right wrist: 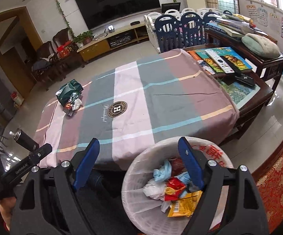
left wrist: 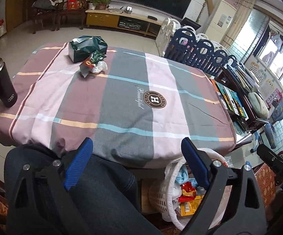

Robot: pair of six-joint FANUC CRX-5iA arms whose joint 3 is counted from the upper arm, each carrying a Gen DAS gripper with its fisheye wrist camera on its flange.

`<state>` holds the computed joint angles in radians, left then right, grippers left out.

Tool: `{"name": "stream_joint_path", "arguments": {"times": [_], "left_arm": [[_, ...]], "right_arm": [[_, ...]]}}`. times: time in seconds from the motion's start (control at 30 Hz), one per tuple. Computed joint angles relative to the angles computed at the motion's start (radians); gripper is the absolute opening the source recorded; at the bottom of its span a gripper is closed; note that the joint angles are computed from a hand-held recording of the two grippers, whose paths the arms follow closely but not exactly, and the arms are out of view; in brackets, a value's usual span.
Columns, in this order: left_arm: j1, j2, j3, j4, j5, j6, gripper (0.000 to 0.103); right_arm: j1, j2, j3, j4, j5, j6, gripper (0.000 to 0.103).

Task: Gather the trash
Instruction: 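Move both tools back to the remaining trash on the table, then grasp the white plastic bag with the right tool while the left tool grasps the green snack bag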

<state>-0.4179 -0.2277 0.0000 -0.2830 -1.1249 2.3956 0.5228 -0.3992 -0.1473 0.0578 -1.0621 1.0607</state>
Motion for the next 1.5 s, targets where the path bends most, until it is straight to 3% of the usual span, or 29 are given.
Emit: {"name": "stream_joint_path", "arguments": {"times": [0.23, 0.43, 0.53, 0.7, 0.77, 0.83, 0.9, 0.97, 1.0, 1.03, 1.1, 1.27, 1.37, 1.5], "left_arm": [[0.108, -0.058, -0.060, -0.063, -0.013, 0.075, 0.092], [0.252, -0.105, -0.167, -0.002, 0.024, 0.080, 0.092], [0.313, -0.126, -0.214, 0.024, 0.047, 0.084, 0.092], [0.383, -0.151, -0.258, 0.013, 0.059, 0.098, 0.092], [0.424, -0.162, -0.284, 0.038, 0.076, 0.076, 0.092], [0.457, -0.168, -0.307, 0.075, 0.099, 0.045, 0.092], [0.472, -0.165, -0.316, 0.093, 0.115, 0.026, 0.092], [0.498, -0.150, -0.319, 0.127, 0.126, -0.006, 0.092], [0.510, -0.144, -0.319, 0.139, 0.131, -0.013, 0.092], [0.521, -0.136, -0.313, 0.139, 0.131, -0.005, 0.092], [0.536, -0.120, -0.294, 0.133, 0.130, 0.019, 0.092], [0.545, -0.050, -0.206, 0.074, 0.157, 0.086, 0.092], [0.539, 0.034, -0.134, 0.060, 0.204, 0.059, 0.092], [0.516, 0.211, 0.005, 0.094, 0.265, -0.138, 0.092]], "right_arm": [[0.090, 0.199, 0.113, 0.002, 0.097, -0.002, 0.080], [0.166, 0.438, 0.288, 0.035, 0.139, -0.009, 0.080], [0.188, 0.596, 0.432, 0.013, 0.120, 0.027, 0.080], [0.211, 0.895, 0.738, 0.045, 0.010, 0.068, 0.080], [0.214, 0.993, 0.849, 0.071, -0.032, 0.071, 0.074], [0.199, 1.111, 1.016, 0.021, -0.115, 0.125, 0.064], [0.186, 1.194, 1.140, -0.029, -0.173, 0.154, 0.063], [0.167, 1.258, 1.246, -0.099, -0.226, 0.174, 0.048], [0.153, 1.285, 1.299, -0.155, -0.261, 0.189, 0.027], [0.137, 1.293, 1.323, -0.215, -0.285, 0.207, 0.010], [0.119, 1.242, 1.249, -0.285, -0.251, 0.254, 0.005], [0.067, 1.031, 0.970, -0.408, -0.186, 0.397, 0.004], [0.035, 0.893, 0.795, -0.438, -0.157, 0.463, 0.004], [-0.003, 0.734, 0.590, -0.411, -0.115, 0.462, 0.004]]}}
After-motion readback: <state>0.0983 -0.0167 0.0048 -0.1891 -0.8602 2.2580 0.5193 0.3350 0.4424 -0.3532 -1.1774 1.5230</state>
